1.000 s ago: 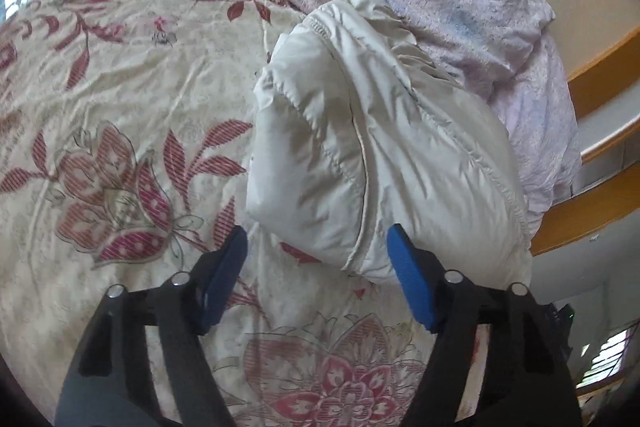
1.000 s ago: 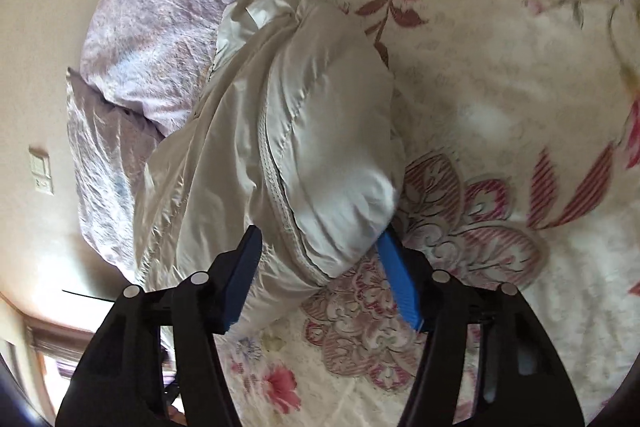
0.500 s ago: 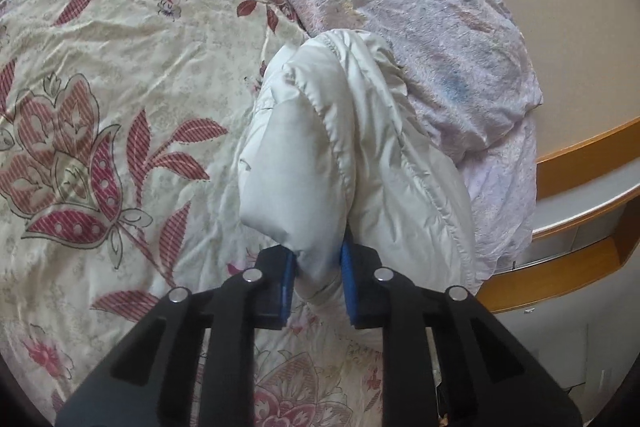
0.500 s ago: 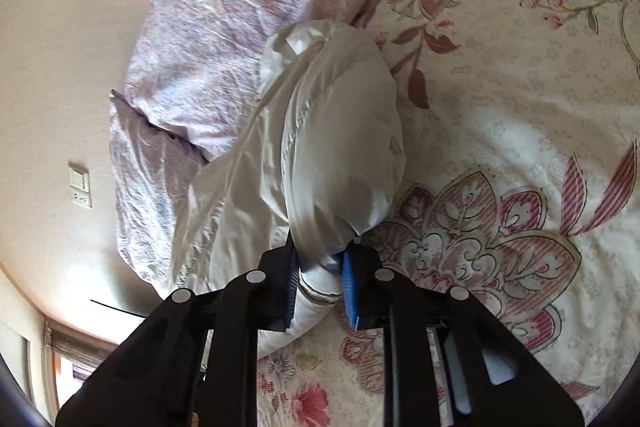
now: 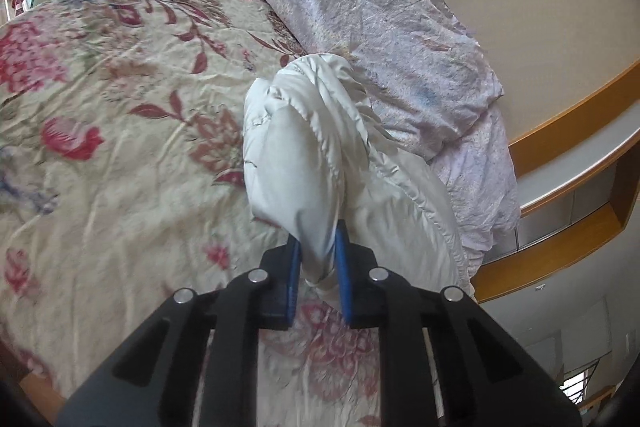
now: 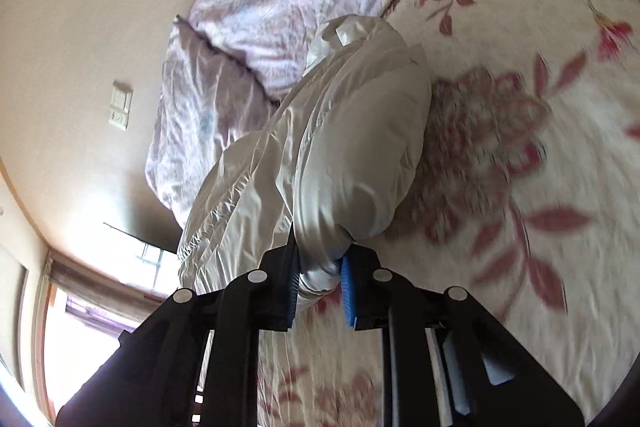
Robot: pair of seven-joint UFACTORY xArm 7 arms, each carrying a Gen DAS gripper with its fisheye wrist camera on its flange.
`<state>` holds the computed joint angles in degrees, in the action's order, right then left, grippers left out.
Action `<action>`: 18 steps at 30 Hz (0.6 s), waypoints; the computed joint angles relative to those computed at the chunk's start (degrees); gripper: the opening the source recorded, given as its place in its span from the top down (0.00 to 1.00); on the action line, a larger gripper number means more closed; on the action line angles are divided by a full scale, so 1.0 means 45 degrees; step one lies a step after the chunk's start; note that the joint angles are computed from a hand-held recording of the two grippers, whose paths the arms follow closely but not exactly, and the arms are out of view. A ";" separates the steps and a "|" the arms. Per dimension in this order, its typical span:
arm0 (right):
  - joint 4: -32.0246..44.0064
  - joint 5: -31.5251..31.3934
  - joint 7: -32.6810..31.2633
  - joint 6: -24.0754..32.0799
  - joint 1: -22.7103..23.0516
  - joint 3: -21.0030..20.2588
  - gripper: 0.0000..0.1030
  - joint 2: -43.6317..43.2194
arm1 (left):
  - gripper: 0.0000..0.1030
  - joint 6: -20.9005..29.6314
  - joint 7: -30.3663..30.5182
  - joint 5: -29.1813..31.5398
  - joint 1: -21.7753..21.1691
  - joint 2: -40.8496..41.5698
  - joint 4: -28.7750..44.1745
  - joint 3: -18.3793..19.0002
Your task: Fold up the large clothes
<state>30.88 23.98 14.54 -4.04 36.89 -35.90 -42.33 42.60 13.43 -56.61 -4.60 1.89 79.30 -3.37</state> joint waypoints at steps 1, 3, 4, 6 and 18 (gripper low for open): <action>-0.0348 -0.0009 0.0134 0.0101 -0.0460 0.0521 0.82 -0.0185 | 0.87 0.0011 0.0199 -0.0113 0.0095 -0.0410 -0.0509 0.0085; -0.1076 -0.0086 0.0494 0.0539 -0.1687 0.1840 0.82 -0.0583 | 0.97 -0.0315 0.0520 -0.0432 0.0216 -0.1466 -0.1787 0.0376; -0.1394 -0.0156 0.0725 0.0812 -0.2416 0.2600 0.82 -0.0736 | 0.98 -0.0559 0.0738 -0.0576 0.0191 -0.1881 -0.2222 0.0532; -0.1686 -0.0393 0.1160 0.1341 -0.3734 0.3940 0.82 -0.0839 | 0.98 -0.1251 0.0813 -0.0320 0.0130 -0.2723 -0.3053 0.0776; -0.1119 -0.4297 0.6250 0.4573 -1.2474 1.1385 0.43 -0.2695 | 0.29 -0.0535 0.1050 0.0709 -0.0660 -0.1860 -0.2130 0.1042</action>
<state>25.85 4.64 42.66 16.54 -19.24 15.33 -54.46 40.19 18.16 -53.42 -7.57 -6.48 69.72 1.32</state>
